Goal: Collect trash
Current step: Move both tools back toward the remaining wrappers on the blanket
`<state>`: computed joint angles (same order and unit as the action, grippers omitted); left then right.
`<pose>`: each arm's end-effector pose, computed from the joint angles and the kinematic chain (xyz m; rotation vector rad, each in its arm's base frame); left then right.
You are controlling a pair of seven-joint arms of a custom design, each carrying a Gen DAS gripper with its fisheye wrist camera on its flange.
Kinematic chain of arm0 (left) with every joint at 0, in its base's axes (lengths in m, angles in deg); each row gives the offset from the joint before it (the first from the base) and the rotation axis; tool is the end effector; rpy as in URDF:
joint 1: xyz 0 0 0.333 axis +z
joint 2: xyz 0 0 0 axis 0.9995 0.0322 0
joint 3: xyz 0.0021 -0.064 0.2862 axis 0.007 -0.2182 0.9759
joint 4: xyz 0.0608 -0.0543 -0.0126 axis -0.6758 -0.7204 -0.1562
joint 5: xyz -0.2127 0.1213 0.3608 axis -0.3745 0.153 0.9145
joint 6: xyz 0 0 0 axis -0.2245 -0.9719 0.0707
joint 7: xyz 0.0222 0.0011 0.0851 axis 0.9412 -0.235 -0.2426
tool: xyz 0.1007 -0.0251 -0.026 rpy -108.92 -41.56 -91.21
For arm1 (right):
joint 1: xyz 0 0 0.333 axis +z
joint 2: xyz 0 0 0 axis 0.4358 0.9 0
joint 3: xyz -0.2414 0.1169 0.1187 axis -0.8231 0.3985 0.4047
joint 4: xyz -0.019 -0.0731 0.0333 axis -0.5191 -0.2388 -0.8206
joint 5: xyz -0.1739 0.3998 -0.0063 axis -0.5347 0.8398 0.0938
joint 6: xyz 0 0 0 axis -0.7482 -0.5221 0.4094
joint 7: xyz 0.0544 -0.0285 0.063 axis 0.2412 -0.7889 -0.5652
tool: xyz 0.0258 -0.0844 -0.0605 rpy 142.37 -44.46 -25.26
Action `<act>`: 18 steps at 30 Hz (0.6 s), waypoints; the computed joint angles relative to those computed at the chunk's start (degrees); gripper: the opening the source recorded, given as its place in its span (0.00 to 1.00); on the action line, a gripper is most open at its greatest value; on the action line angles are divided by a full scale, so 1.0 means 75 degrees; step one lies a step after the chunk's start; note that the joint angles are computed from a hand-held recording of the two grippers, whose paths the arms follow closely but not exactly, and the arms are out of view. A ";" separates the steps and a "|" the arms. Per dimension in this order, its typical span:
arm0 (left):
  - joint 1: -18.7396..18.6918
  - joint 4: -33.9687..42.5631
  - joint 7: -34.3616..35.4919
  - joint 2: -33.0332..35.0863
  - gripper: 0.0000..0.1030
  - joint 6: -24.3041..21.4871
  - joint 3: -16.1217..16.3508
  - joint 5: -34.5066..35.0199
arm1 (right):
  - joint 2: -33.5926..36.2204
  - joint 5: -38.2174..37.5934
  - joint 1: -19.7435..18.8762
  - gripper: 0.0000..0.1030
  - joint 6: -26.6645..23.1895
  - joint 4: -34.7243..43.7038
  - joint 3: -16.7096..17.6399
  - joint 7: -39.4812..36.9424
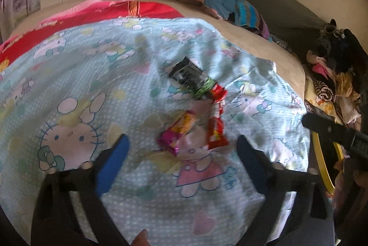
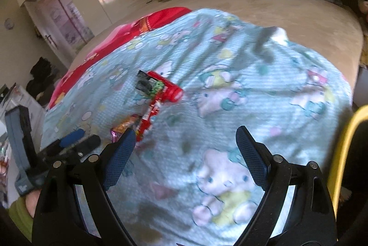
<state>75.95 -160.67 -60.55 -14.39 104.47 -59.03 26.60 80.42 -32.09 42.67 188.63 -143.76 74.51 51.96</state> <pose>0.5082 -0.2801 0.3647 -2.1419 1.3955 -0.8218 0.6221 0.2858 0.3883 -2.0128 1.2141 -0.0692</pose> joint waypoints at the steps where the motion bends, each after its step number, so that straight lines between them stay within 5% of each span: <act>1: 0.0012 -0.0018 0.0016 0.0023 0.75 0.0037 0.0017 -0.0040 | 0.0102 -0.0086 0.0037 0.78 -0.0030 0.0118 -0.0005 0.0048; 5: 0.0078 -0.0039 0.0038 0.0158 0.56 0.0377 0.0108 -0.0071 | 0.0688 -0.0455 0.0120 0.78 -0.0431 0.0839 0.0045 0.0328; 18: 0.0029 0.0209 0.0563 0.0767 0.42 0.0879 0.0378 -0.0545 | 0.2537 -0.1494 0.0333 0.55 -0.1994 0.3191 0.0190 0.1397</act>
<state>76.16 -159.10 -56.32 -8.64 111.06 -56.19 22.51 99.45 -43.29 45.17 173.67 -119.83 75.93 62.43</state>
